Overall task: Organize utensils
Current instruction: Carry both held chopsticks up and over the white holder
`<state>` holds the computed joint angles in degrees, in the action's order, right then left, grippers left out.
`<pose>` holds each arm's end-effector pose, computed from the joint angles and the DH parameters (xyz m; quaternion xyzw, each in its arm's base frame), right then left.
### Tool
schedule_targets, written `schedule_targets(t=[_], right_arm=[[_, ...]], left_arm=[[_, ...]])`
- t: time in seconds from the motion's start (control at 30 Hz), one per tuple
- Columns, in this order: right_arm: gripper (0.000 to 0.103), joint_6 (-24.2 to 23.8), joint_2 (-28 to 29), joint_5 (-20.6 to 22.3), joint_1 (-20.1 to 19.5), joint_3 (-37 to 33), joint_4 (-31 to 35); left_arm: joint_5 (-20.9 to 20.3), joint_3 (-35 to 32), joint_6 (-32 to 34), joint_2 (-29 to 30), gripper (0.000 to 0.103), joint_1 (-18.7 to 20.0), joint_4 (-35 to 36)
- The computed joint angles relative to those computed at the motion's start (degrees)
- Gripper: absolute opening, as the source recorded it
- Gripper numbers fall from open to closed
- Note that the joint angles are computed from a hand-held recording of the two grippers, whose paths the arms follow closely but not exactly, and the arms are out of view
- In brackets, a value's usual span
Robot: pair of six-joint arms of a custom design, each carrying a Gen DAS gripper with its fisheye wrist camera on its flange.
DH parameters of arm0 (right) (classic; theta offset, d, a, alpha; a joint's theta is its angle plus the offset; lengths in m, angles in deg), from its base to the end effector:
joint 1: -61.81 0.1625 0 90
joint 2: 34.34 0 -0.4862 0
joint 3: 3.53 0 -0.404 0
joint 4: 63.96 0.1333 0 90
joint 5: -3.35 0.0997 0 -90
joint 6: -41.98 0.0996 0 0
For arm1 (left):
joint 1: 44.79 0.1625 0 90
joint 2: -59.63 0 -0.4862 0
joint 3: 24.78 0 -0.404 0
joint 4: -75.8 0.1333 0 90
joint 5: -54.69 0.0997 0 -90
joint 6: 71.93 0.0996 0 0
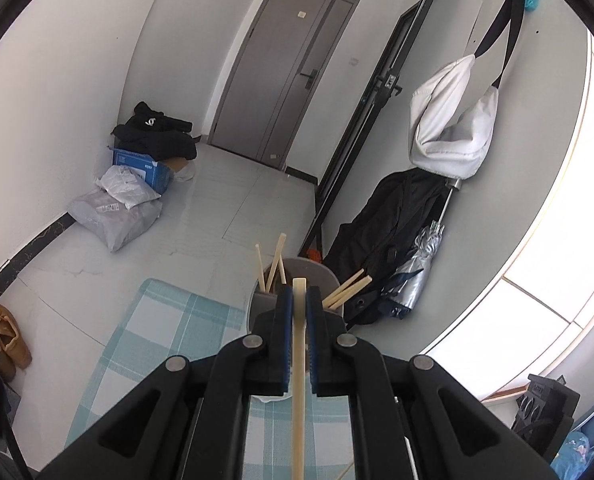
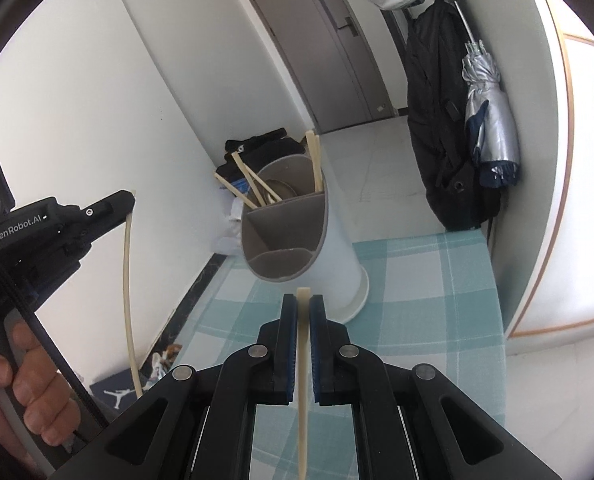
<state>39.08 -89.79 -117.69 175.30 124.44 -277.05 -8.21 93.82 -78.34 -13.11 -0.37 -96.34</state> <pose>0.2849 -0.4500 0.2004 0.0876 -0.8743 0.4482 0.1645 -0.2738 -0.5185 0.3244 0.2410 0.8949 -0.3696 0.0675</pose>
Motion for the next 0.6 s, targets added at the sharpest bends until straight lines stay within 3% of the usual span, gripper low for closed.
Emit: schedule_targets(t=[0.3, 0.6], right_arm=[[0.005, -3.19, -2.72, -1.82, 1.99, -4.84, 1.09], [0.005, -10.94, -2.29, -0.35, 2.95, -17.08, 6.05]], left_arm=[[-1.36, -5.34, 4.78, 4.18, 0.003, 0.37, -8.78], [-4.08, -12.64, 11.64, 11.28, 0.003, 2.90, -17.49]])
